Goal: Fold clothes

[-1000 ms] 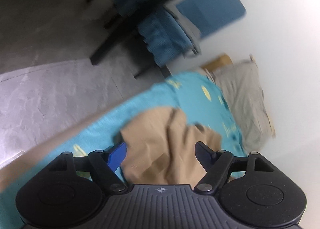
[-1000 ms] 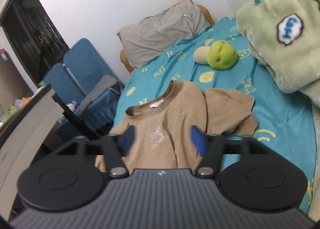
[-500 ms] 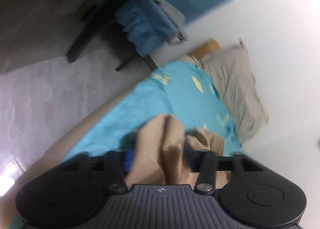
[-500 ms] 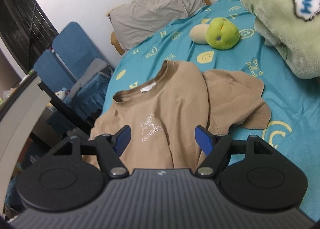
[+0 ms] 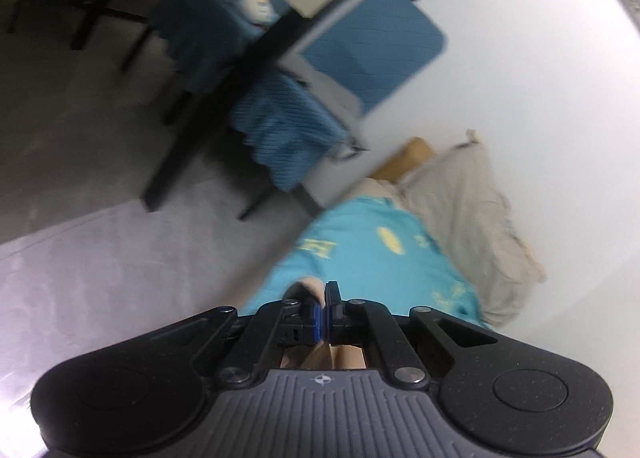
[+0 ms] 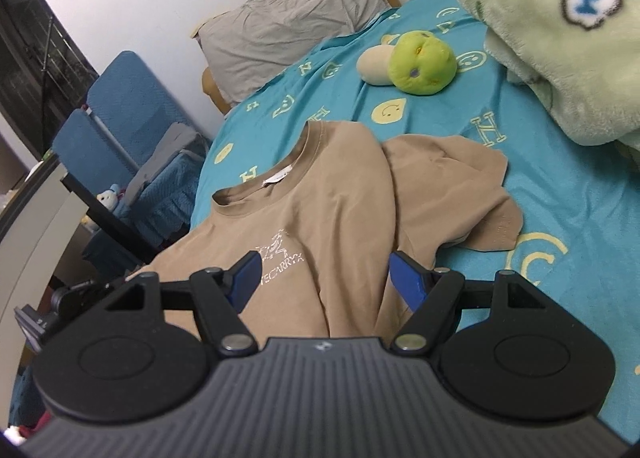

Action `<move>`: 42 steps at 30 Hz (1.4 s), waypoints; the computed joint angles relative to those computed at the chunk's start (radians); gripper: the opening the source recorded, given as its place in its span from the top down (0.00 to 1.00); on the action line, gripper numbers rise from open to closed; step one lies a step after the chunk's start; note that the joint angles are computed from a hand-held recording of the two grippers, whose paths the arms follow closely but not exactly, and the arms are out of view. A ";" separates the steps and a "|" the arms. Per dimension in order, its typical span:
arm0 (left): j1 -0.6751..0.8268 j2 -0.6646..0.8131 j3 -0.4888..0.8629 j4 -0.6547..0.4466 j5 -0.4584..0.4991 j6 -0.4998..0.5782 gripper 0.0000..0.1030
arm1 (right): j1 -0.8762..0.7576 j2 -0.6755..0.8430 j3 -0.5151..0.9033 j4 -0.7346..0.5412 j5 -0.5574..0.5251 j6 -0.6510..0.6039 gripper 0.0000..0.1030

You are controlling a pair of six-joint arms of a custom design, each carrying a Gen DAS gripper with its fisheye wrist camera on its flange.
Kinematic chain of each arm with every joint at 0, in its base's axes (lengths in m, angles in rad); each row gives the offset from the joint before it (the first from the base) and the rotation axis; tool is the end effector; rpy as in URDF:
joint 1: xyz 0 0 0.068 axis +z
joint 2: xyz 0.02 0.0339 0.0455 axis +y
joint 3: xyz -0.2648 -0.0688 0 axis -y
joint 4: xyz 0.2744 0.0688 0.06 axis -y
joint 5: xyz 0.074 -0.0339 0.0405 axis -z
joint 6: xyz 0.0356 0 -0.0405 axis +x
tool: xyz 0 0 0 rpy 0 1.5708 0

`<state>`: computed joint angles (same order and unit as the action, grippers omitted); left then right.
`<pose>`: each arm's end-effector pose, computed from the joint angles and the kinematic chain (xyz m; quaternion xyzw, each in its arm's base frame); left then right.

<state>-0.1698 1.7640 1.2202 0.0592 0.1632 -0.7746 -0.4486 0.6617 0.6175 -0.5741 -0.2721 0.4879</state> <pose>0.4261 -0.0789 0.2319 -0.2139 0.8271 -0.2964 0.4270 0.1628 -0.0678 0.2613 0.3419 0.8138 0.1294 0.4518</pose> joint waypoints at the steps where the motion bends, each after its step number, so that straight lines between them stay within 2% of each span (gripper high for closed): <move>1: 0.000 0.011 0.015 -0.025 -0.023 0.012 0.98 | -0.001 0.002 0.000 0.000 0.001 -0.001 0.28; 6: -0.008 0.056 0.078 -0.175 -0.200 0.136 0.98 | 0.011 0.011 -0.001 0.006 0.026 -0.009 0.28; 10: -0.002 0.099 0.136 -0.307 -0.242 0.211 0.98 | 0.028 0.022 -0.002 0.021 0.053 -0.028 0.28; 13: 0.004 0.068 0.091 -0.254 -0.211 0.278 0.95 | 0.048 0.031 -0.002 0.034 0.075 -0.047 0.28; 14: 0.005 0.058 0.081 -0.248 -0.197 0.296 0.88 | 0.056 0.033 -0.001 0.037 0.081 -0.051 0.28; 18: -0.005 -0.068 0.025 -0.314 -0.162 0.408 0.74 | 0.087 0.011 0.004 0.040 0.111 -0.086 0.28; 20: -0.032 -0.156 -0.013 -0.344 -0.174 0.455 0.52 | 0.095 -0.011 0.008 0.035 0.121 -0.106 0.28; 22: -0.053 -0.262 -0.055 -0.378 -0.152 0.474 0.46 | 0.088 -0.032 0.013 0.022 0.108 -0.122 0.28; 23: -0.068 -0.322 -0.080 -0.398 -0.144 0.479 0.39 | 0.080 -0.043 0.017 0.014 0.095 -0.131 0.28; 24: -0.091 -0.379 -0.104 -0.416 -0.153 0.478 0.34 | 0.067 -0.052 0.022 0.003 0.073 -0.141 0.28; 25: -0.117 -0.435 -0.125 -0.436 -0.164 0.476 0.25 | 0.050 -0.061 0.028 -0.009 0.047 -0.151 0.28; 26: -0.145 -0.489 -0.142 -0.460 -0.178 0.473 0.16 | 0.034 -0.073 0.033 -0.022 0.017 -0.158 0.19; 28: -0.209 -0.591 -0.164 -0.513 -0.212 0.465 0.11 | 0.004 -0.101 0.042 -0.047 -0.048 -0.167 0.04; 29: -0.241 -0.635 -0.184 -0.528 -0.231 0.465 0.07 | -0.014 -0.118 0.046 -0.060 -0.080 -0.168 0.00; 31: -0.312 -0.725 -0.228 -0.559 -0.278 0.462 0.00 | -0.064 -0.151 0.054 -0.092 -0.155 -0.163 0.00; 36: -0.469 -0.888 -0.303 -0.658 -0.386 0.440 0.00 | -0.276 -0.152 0.086 -0.213 -0.353 -0.149 0.00; 39: -0.510 -0.933 -0.341 -0.672 -0.425 0.402 0.00 | -0.405 -0.044 0.100 -0.223 -0.471 -0.089 0.00; 42: -0.495 -0.941 -0.363 -0.679 -0.398 0.386 0.00 | -0.485 0.096 0.105 -0.183 -0.555 0.032 0.00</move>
